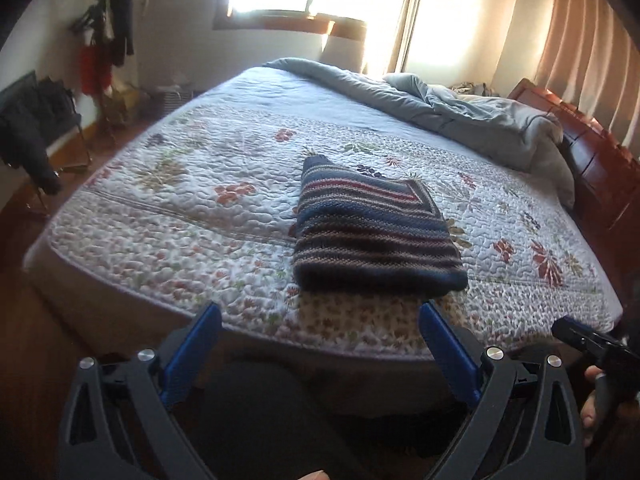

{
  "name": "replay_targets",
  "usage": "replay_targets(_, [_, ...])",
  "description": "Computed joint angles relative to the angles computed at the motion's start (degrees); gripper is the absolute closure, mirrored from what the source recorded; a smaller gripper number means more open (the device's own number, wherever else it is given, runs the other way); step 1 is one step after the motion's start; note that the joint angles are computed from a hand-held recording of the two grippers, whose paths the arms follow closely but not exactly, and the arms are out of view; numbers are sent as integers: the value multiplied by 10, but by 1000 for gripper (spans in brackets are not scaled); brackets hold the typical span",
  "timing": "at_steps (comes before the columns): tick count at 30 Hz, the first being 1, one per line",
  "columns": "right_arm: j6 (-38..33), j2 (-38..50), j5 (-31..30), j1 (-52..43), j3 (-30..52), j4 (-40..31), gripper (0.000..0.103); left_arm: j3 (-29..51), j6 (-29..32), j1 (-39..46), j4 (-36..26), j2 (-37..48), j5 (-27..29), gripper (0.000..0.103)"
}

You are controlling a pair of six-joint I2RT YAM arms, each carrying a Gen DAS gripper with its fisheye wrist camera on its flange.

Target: Fold small clothes

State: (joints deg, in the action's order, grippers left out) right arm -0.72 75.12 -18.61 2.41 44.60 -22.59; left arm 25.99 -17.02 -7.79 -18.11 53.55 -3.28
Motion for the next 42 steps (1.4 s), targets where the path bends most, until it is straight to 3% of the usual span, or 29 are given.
replay_targets(2, [16, -49, 56, 26, -19, -1, 3, -3, -13, -18, -45, -53, 18, 4])
replay_targets(4, [15, -86, 72, 46, -16, -32, 3, 2, -42, -54, -96, -89, 5, 4])
replay_targets(10, [12, -156, 128, 100, -4, -85, 3, 37, -126, -206, -200, -136, -127, 4])
replay_targets(17, [29, -182, 159, 117, 15, -125, 3, 72, -189, -309, -256, -131, -213, 4])
replay_targets(42, [22, -178, 172, 111, 13, -124, 3, 85, -202, -310, -251, -99, -211, 4])
